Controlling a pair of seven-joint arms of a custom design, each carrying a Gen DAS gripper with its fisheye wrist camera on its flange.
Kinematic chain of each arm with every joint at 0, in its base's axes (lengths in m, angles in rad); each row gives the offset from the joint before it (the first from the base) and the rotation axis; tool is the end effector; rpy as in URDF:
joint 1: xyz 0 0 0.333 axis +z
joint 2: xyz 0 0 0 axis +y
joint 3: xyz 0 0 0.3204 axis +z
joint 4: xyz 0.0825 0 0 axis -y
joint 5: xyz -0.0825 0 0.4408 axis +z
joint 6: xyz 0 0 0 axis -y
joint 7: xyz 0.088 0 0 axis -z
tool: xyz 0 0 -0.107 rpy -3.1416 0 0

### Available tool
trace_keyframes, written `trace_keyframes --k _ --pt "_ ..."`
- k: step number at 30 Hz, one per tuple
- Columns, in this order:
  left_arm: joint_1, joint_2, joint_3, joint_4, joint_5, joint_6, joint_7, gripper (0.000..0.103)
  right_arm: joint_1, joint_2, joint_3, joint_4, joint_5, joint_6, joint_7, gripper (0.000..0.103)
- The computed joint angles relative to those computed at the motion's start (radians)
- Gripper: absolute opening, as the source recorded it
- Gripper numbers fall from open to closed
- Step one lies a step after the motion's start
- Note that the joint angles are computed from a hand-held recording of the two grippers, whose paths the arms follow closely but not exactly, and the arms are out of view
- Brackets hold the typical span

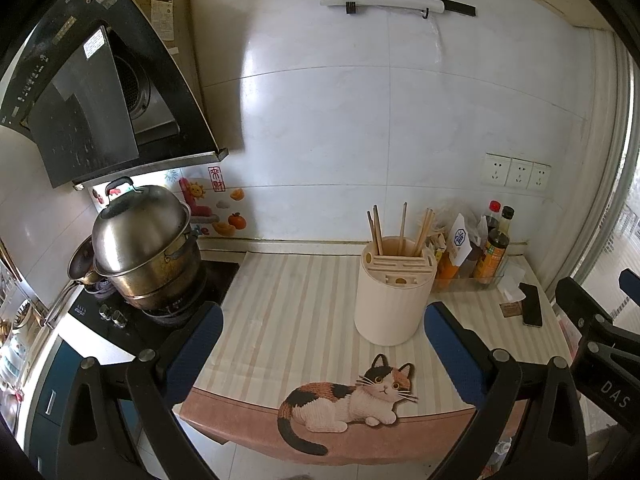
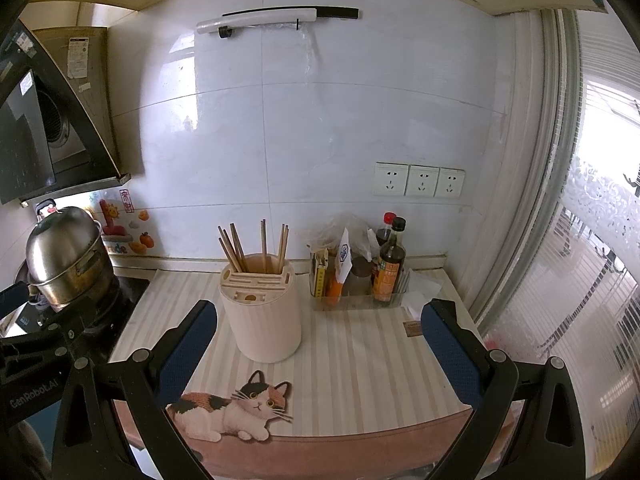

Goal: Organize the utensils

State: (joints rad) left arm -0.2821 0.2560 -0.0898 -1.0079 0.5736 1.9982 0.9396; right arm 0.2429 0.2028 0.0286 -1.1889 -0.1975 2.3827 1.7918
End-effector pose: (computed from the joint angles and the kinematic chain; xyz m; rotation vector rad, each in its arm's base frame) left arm 0.6593 -0.2076 0.8225 -1.8184 1.4369 -0.6562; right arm 0.6777 0.1834 0.8051 -1.6883 1.5017 -0.8287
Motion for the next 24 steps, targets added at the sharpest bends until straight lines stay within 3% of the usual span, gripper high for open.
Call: trace_keyframes --k 24 --pt "-0.007 0.021 0.007 0.037 0.001 -0.010 0.005 0.103 -0.005 0.009 -0.003 0.008 0.003 0.012 -0.006 0.103"
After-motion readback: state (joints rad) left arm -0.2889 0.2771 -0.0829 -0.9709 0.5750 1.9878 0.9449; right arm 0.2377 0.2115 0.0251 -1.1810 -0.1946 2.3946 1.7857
